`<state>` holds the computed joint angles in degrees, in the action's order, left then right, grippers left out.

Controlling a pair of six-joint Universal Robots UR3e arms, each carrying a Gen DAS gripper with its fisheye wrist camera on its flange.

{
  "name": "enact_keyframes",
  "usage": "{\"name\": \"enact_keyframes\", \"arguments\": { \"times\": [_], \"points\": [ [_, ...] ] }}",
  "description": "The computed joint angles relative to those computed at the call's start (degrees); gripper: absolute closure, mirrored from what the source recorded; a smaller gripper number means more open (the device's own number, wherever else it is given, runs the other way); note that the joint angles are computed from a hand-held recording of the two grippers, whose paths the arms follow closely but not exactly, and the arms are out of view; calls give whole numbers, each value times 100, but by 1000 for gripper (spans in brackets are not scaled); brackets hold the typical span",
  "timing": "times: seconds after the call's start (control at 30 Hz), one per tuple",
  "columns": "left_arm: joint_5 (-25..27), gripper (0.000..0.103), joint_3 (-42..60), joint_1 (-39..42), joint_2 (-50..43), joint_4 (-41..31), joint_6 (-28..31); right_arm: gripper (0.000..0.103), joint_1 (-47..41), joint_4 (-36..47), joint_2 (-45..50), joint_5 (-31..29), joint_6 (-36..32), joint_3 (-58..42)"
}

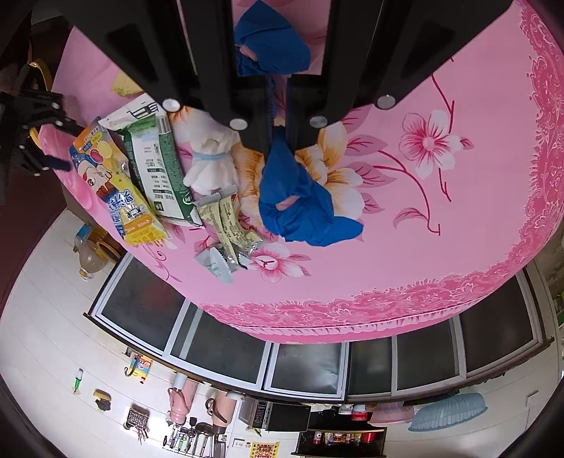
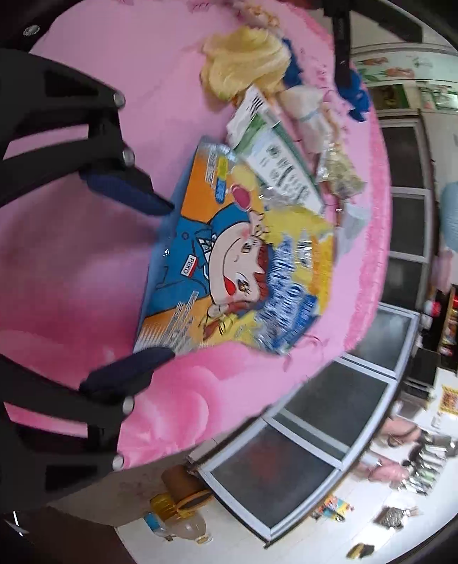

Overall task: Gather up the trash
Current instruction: 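Grasp the blue cloth with the left tool while the right tool grasps the yellow candy bag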

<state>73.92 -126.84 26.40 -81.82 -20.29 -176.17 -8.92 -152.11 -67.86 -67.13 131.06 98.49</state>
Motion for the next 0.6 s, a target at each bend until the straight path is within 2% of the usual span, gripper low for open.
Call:
{"name": "enact_keyframes", "arguments": {
  "times": [0.03,0.07,0.13,0.17,0.3,0.6],
  "points": [
    [7,99,13,-3,-14,9,-1,53,56,-100,128,-97,90,-88],
    [9,98,33,1,-34,10,-4,74,108,-160,266,-240,243,-237],
    [21,98,51,-5,-57,13,-30,95,39,-50,364,-117,514,-445],
    [2,98,55,7,-56,7,-33,101,-8,-133,367,-45,613,-457],
    [20,98,64,-25,-37,15,-33,103,-258,-238,154,365,843,-331],
    [53,98,144,-303,357,-225,-135,103,-833,-177,-919,850,711,534]
  ]
}}
